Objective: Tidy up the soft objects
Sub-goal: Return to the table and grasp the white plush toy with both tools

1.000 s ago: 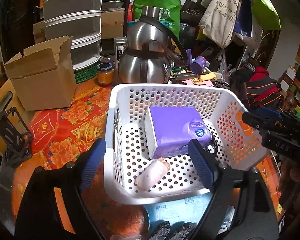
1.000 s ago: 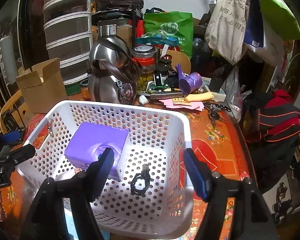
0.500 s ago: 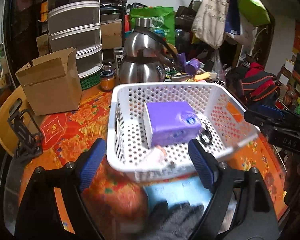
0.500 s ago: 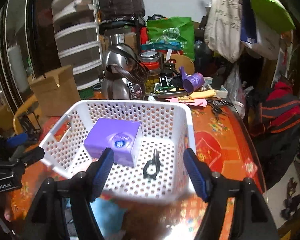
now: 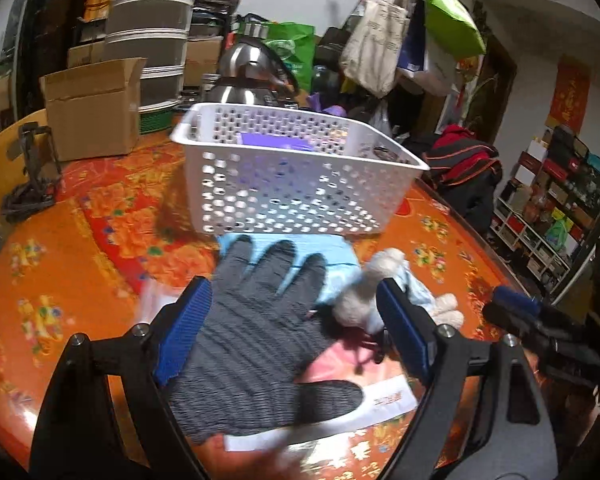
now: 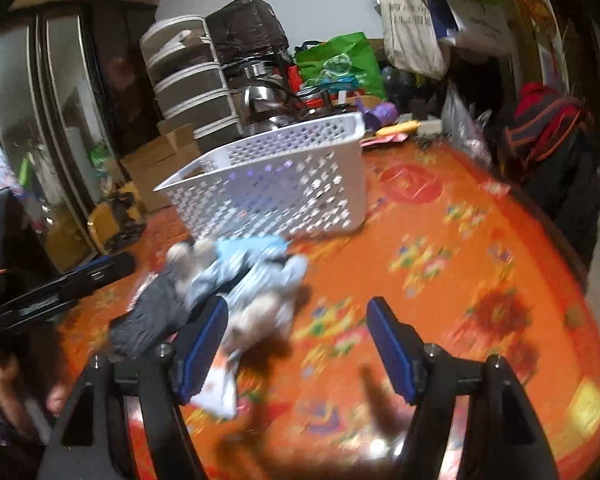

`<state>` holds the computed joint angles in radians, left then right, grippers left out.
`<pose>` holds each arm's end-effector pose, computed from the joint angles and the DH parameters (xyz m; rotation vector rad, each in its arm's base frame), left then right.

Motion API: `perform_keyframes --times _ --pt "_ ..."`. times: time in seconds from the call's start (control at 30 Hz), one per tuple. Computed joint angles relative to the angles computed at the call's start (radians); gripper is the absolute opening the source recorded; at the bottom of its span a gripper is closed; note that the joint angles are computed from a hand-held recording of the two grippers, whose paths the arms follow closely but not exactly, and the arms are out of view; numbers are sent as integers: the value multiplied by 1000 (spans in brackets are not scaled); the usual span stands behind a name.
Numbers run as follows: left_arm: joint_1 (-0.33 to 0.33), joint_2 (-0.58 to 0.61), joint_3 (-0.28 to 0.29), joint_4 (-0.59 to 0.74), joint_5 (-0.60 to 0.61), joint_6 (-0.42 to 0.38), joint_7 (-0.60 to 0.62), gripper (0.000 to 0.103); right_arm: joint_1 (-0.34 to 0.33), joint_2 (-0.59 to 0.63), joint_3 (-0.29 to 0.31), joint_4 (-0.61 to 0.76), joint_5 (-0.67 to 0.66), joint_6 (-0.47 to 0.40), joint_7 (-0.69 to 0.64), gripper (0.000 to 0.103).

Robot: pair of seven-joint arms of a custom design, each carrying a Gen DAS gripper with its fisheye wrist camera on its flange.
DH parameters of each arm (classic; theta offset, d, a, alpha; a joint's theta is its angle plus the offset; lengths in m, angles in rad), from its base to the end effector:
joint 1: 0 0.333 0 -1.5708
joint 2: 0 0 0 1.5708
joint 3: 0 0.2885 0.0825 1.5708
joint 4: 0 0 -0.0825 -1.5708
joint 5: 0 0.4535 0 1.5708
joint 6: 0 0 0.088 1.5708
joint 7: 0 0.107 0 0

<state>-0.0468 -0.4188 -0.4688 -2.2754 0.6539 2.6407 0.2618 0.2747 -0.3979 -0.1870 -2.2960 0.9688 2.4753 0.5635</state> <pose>0.4735 -0.3069 0.5336 -1.8993 1.4184 -0.9529 0.5518 0.0407 0.5162 -1.8392 1.1359 -0.2269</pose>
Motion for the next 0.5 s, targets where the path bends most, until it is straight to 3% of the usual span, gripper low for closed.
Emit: perform_keyframes --times 0.13,0.2,0.27,0.5 --pt "-3 85 -10 68 51 -21 27 83 18 -22 8 -39 9 38 -35 68" --pt "-22 117 3 88 68 -25 38 83 28 -7 9 -29 6 33 -30 51" --pt "-39 131 21 93 87 -10 35 83 31 12 13 -13 -5 15 -23 45" --pt "-71 170 61 125 134 3 28 81 39 6 27 -19 1 30 -24 42"
